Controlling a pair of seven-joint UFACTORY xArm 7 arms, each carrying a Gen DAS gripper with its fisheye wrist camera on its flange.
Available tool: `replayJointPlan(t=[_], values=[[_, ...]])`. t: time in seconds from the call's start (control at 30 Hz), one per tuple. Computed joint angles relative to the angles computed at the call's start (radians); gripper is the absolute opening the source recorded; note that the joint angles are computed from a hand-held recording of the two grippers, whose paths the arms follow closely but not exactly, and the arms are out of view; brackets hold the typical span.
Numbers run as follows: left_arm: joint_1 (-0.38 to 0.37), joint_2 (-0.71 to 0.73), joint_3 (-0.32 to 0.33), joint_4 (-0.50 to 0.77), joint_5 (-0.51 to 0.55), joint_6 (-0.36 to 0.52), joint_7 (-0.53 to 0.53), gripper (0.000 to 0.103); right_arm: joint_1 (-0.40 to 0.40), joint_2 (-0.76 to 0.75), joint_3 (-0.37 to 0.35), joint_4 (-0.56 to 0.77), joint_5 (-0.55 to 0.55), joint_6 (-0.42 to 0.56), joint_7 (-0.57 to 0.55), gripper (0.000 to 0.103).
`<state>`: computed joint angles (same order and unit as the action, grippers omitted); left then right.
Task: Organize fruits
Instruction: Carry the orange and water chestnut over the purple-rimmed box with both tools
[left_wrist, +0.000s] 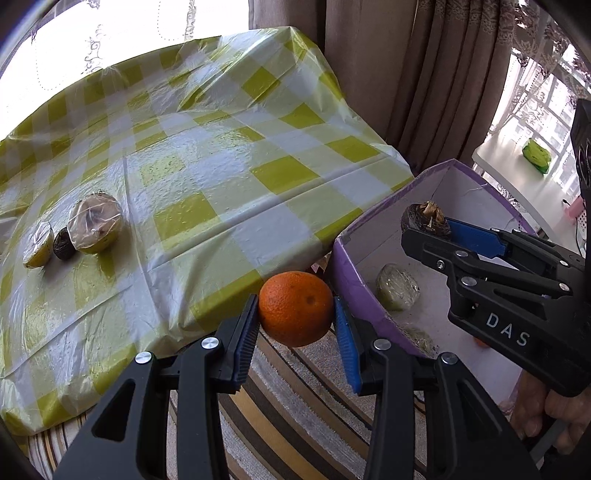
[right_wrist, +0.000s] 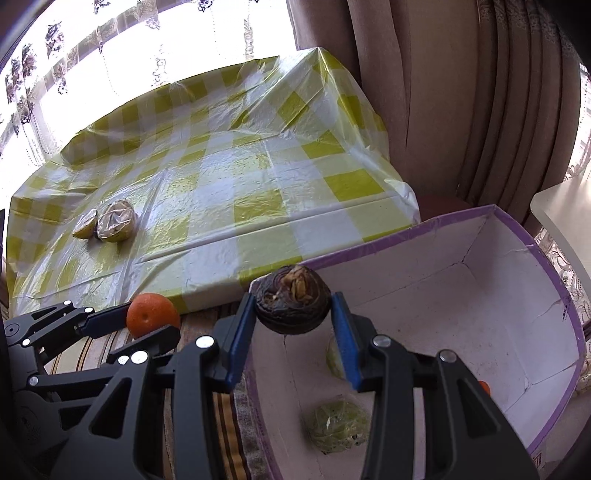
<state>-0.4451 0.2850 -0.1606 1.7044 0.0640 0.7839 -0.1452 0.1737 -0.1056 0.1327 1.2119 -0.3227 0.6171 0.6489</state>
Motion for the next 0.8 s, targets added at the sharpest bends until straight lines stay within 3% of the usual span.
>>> replayJointPlan(t=[0.8], values=[[-0.074,0.141,-0.043,0.151,-0.085,0.032,0.154,0.039,-0.113,-0.146,-0.019,-0.195,0.012,0.026,0.031,0.042]])
